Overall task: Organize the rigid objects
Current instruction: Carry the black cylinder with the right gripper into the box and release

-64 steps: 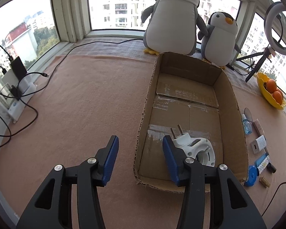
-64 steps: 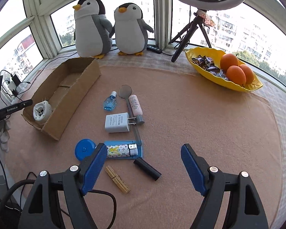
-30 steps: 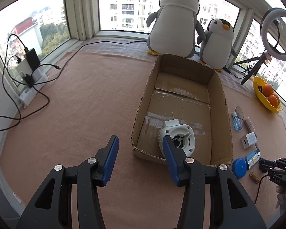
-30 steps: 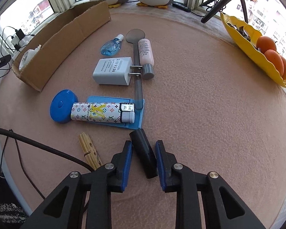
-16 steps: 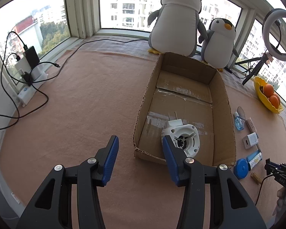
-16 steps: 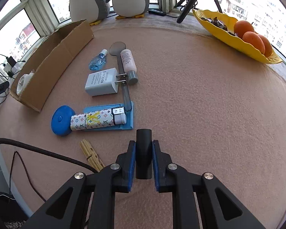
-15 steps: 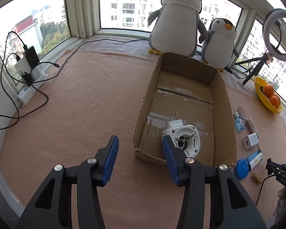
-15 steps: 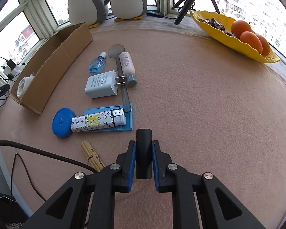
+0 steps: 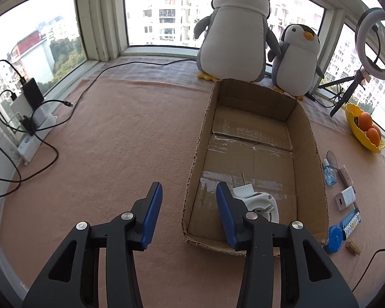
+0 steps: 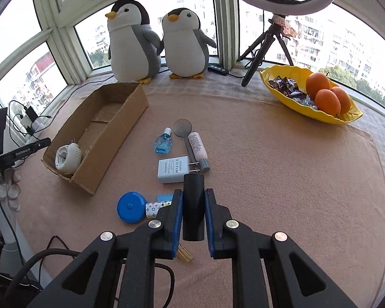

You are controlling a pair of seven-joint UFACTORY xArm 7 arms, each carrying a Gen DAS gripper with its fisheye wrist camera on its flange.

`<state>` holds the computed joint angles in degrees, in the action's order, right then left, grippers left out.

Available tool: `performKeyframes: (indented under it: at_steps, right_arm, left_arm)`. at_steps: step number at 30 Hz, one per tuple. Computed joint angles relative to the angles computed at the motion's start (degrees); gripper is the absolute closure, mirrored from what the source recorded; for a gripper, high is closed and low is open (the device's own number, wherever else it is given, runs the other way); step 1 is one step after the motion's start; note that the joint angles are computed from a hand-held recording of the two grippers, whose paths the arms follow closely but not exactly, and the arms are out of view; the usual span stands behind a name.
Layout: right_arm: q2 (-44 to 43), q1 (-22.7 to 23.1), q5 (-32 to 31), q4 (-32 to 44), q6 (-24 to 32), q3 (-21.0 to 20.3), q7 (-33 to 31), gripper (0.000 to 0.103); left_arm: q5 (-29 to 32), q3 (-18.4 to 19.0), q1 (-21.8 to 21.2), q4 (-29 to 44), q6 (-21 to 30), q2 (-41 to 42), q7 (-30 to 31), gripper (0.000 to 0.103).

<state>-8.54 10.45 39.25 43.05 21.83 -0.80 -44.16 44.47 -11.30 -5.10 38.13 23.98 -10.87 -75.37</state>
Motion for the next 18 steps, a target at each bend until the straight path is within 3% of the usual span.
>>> performKeyframes:
  at_steps: [12,14,18]
  right_arm:
    - [1.79,4.52,2.76,5.71,-0.25,3.09,0.11,0.088]
    - [2.68,5.08,2.81,6.96,-0.28,3.89,0.21,0.088]
    - [5.04,6.05,2.38,9.50,-0.98,5.74,0.58,0.088]
  left_arm:
    - [-2.76,3.20,-0.55,1.68,-4.55,5.61,4.13,0.081]
    - [-3.08,3.56,-0.75,1.97,-5.29,6.31,4.62,0.089]
    - [-1.75,4.07,-0.81,2.10,-6.10,6.70,4.02,0.092]
